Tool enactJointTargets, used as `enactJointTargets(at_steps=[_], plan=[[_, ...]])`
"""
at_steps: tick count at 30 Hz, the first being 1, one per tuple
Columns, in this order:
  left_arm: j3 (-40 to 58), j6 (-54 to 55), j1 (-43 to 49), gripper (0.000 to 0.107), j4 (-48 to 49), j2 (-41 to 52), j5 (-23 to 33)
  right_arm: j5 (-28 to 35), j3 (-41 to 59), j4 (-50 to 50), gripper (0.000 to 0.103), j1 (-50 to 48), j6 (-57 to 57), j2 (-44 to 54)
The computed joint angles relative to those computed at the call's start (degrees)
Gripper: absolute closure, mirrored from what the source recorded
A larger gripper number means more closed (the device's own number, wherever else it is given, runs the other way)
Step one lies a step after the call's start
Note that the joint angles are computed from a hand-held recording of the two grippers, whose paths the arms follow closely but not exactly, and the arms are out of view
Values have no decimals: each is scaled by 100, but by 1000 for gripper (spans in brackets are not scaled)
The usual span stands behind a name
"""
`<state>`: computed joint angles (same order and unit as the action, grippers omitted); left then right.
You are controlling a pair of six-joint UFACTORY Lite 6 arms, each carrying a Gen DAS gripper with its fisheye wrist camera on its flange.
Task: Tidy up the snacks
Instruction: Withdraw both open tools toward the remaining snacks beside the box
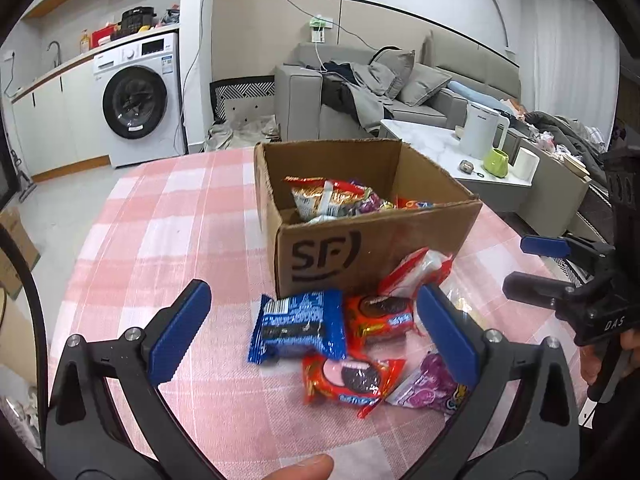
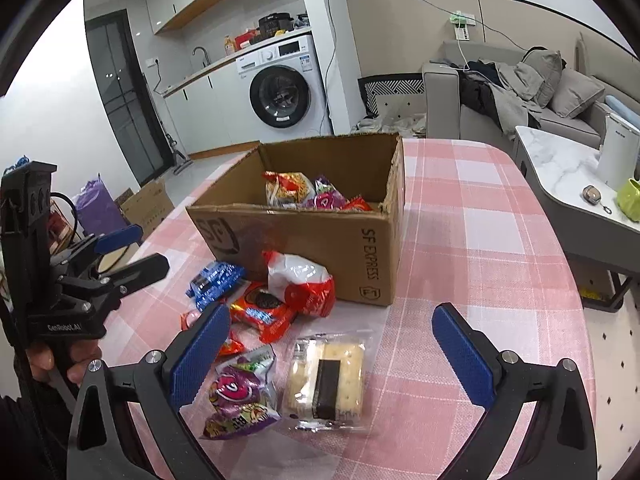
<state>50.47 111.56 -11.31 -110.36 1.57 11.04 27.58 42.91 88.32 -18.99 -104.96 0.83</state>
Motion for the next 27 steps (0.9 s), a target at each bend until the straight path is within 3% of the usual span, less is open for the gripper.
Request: enactJointTargets(at_steps=[6, 15, 27], plan=[[-267, 71, 208, 4, 111, -126, 38, -63, 168, -438, 0, -207, 260, 251], [369, -2063, 110, 4, 2139, 405, -136, -477, 409, -911, 0, -161, 445, 750], [443, -2208, -237, 4, 2482, 629, -328, -900, 514, -786, 0, 350, 42, 1392]])
